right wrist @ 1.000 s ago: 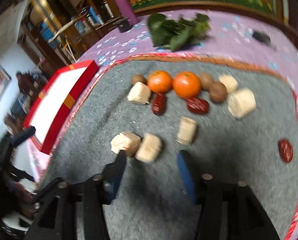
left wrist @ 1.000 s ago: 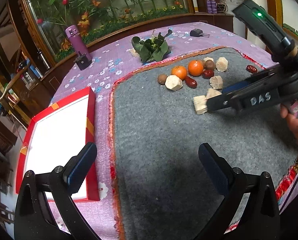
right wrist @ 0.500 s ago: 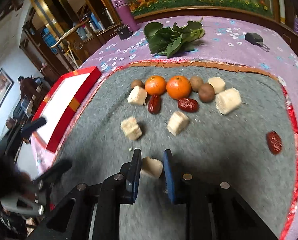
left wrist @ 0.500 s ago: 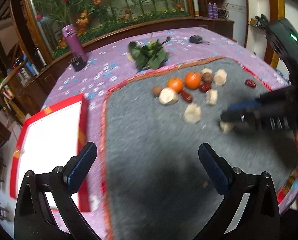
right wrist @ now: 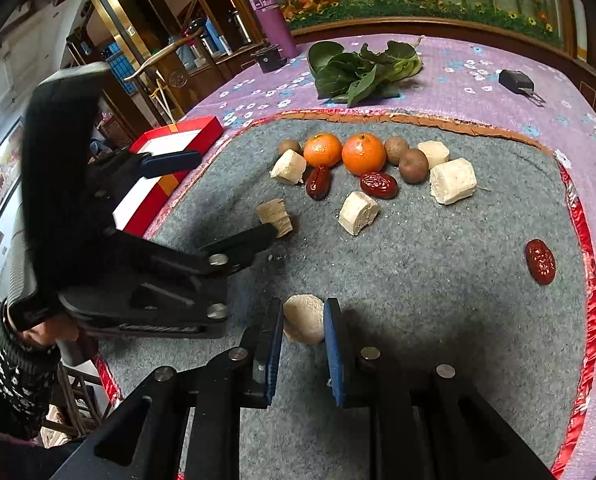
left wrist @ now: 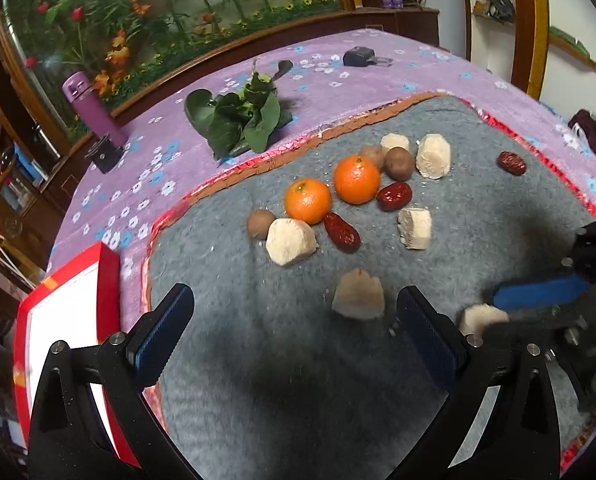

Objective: Organize fruits
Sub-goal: 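Grasp the beige round slice on the mat with the left gripper, then carry the yam cube and slice into the red-rimmed tray and open both grippers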

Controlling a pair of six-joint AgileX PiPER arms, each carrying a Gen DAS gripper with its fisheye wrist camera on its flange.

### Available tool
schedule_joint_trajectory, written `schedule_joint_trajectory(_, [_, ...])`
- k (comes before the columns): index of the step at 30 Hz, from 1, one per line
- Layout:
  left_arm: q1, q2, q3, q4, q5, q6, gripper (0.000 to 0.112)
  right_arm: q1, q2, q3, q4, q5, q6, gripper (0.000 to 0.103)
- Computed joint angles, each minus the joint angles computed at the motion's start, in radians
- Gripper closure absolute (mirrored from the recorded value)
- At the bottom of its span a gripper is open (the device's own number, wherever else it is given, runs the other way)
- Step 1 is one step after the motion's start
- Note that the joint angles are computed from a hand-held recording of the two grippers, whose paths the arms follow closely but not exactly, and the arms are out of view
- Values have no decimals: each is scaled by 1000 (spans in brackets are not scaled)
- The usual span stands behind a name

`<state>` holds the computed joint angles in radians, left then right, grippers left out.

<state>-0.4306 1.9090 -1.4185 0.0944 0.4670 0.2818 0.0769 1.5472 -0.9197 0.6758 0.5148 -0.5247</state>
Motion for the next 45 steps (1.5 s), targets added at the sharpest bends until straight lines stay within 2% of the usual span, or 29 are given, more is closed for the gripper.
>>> schedule_joint_trajectory(4, [3, 62, -54, -29, 27, 49, 15, 26, 38, -6, -29, 10, 16, 71])
schedule_joint_trajectory(5, [13, 73, -60, -79, 30, 104, 21, 43, 26, 15, -34, -35, 14, 70])
schedule_joint_trajectory(7, [37, 74, -54, -228, 27, 237, 30, 57, 24, 16, -59, -53, 43, 70])
schedule_joint_trajectory(9, [50, 78, -64, -321, 51, 321, 45, 70, 33, 2, -94, -59, 81, 70])
schedule_joint_trajectory(10, [52, 77, -61, -357, 53, 359, 50, 82, 34, -5, -134, -63, 119, 70])
schedule_joint_trajectory(12, [48, 70, -45, -417, 47, 436, 68, 128, 33, -22, -282, -67, 253, 71])
schedule_joint_trajectory(15, [52, 65, -30, -507, 54, 543, 86, 187, 31, -39, -467, -58, 433, 78])
schedule_joint_trajectory(17, [63, 65, -32, -546, 70, 581, 86, 195, 22, -33, -492, -54, 466, 81])
schedule_joint_trajectory(20, [91, 68, -42, -614, 114, 626, 86, 130, 0, -4, -289, -46, 327, 81])
schedule_joint_trajectory(24, [133, 35, -13, -723, 138, 690, 86, 81, -35, 32, -211, -56, 281, 81])
schedule_joint_trajectory(29, [180, -96, 117, -778, 71, 706, 86, 87, -52, 4, -263, -75, 368, 81])
schedule_joint_trajectory(31, [236, -188, 205, -862, 37, 760, 86, 107, -30, -33, -274, -79, 395, 81])
schedule_joint_trajectory(34, [331, -296, 291, -925, -1, 778, 85, 164, 52, -150, -293, -64, 432, 81])
schedule_joint_trajectory(37, [452, -360, 330, -1000, -15, 817, 85, 272, 175, -340, -356, -8, 504, 81])
schedule_joint_trajectory(43, [664, -357, 305, -996, -81, 767, 85, 447, 436, -770, -429, 91, 626, 81])
schedule_joint_trajectory(45, [708, -320, 281, -944, -105, 721, 85, 482, 554, -965, -419, 170, 642, 81])
